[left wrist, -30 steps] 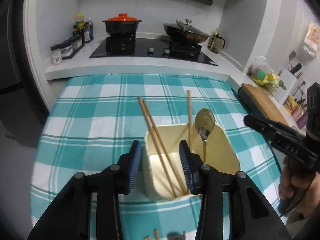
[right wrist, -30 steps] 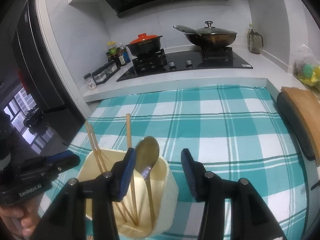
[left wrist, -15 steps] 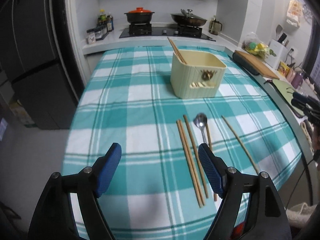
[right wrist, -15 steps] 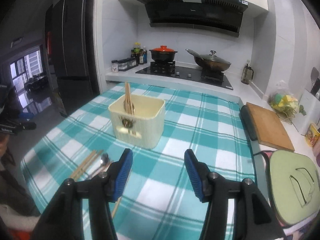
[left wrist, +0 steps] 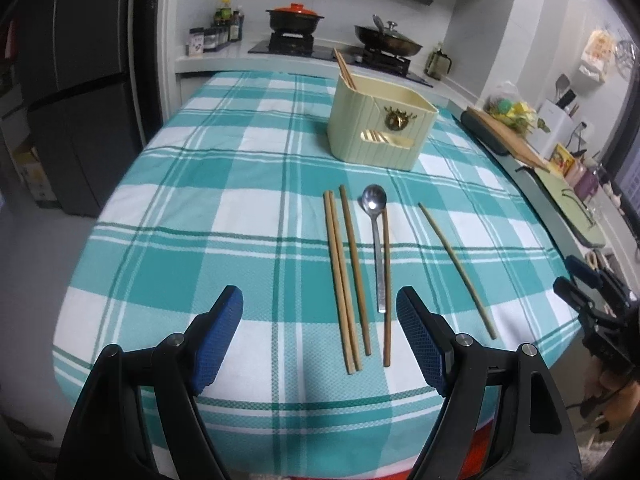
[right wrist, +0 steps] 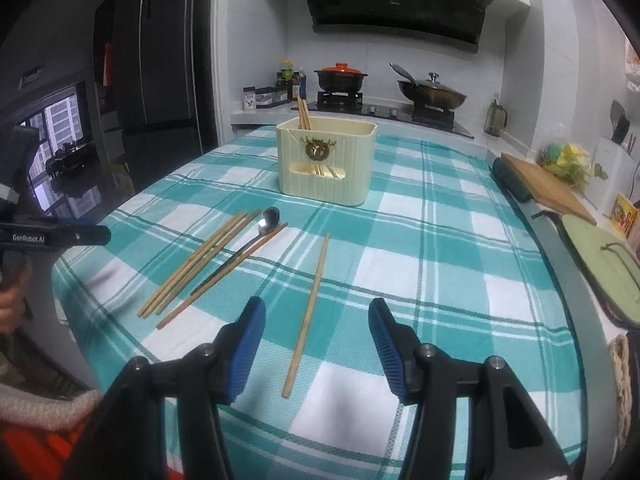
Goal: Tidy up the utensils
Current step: 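Move both grippers back over the remaining chopsticks and spoons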
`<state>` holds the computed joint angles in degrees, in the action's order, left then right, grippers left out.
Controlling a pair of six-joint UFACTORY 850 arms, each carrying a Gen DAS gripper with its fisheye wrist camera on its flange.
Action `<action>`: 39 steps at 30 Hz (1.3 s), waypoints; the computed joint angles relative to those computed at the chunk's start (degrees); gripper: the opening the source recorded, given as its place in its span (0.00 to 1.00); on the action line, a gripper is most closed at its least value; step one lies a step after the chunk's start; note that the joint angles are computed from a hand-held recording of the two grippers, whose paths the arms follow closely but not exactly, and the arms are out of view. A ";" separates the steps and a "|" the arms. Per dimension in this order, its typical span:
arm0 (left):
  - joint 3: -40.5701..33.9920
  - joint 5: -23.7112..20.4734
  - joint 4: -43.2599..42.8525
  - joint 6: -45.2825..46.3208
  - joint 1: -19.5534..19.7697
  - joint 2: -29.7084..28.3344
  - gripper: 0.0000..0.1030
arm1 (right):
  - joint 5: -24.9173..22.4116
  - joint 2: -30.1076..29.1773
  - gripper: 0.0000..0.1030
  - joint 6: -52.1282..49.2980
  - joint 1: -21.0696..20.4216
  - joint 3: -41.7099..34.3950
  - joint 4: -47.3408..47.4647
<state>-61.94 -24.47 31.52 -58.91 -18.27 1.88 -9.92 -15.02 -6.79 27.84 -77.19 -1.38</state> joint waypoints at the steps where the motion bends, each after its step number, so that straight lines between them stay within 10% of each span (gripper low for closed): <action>1: 0.02 0.13 0.26 -0.63 0.27 0.21 0.79 | 0.66 0.54 0.53 3.45 0.27 0.40 -4.32; 39: -7.32 2.49 -12.55 13.05 5.18 -13.95 0.80 | -7.11 -9.49 0.53 4.93 -1.14 -8.64 3.23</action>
<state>-69.27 -21.98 18.97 -45.86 -13.09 -12.07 -17.03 -24.51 -1.86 26.69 -85.83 1.85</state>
